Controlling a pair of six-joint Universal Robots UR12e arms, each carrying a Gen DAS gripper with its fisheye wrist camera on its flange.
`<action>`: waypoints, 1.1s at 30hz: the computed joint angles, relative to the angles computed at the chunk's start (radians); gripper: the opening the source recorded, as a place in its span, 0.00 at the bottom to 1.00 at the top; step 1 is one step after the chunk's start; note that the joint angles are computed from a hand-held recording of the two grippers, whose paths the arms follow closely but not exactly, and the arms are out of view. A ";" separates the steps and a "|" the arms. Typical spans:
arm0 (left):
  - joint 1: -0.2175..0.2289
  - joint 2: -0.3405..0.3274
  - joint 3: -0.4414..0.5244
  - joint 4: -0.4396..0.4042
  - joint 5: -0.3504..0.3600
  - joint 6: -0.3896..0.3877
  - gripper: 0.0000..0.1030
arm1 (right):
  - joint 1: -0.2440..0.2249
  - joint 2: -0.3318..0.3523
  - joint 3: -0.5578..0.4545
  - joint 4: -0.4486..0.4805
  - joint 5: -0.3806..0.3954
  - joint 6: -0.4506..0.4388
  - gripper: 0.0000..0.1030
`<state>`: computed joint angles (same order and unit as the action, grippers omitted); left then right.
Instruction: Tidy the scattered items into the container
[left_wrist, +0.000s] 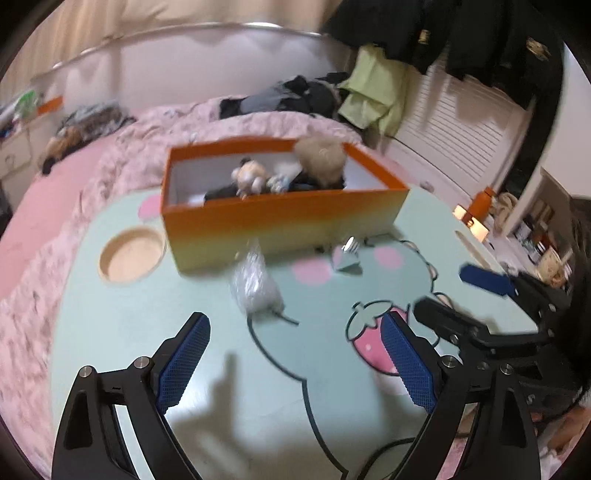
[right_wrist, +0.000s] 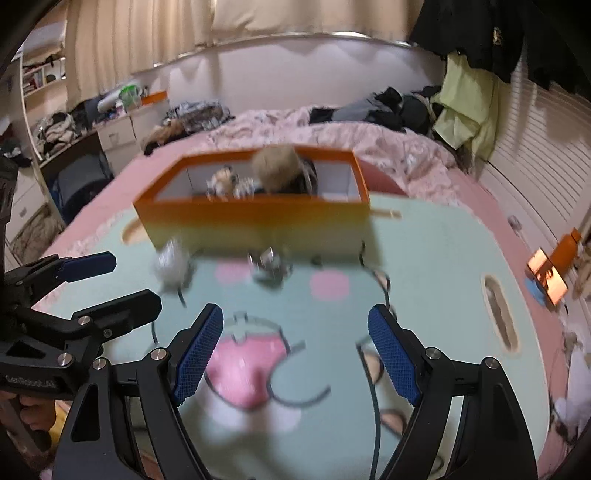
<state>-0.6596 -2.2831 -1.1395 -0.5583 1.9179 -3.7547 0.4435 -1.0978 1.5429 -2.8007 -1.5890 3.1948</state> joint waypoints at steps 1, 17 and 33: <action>-0.003 -0.004 0.001 -0.007 0.013 -0.014 0.91 | -0.001 0.001 0.000 0.012 0.000 0.004 0.79; -0.017 -0.039 0.059 -0.170 0.061 -0.029 0.99 | -0.007 0.012 0.005 0.103 -0.055 0.071 0.91; -0.026 -0.048 0.075 -0.210 0.094 -0.015 1.00 | -0.006 0.017 0.000 0.110 -0.103 0.079 1.00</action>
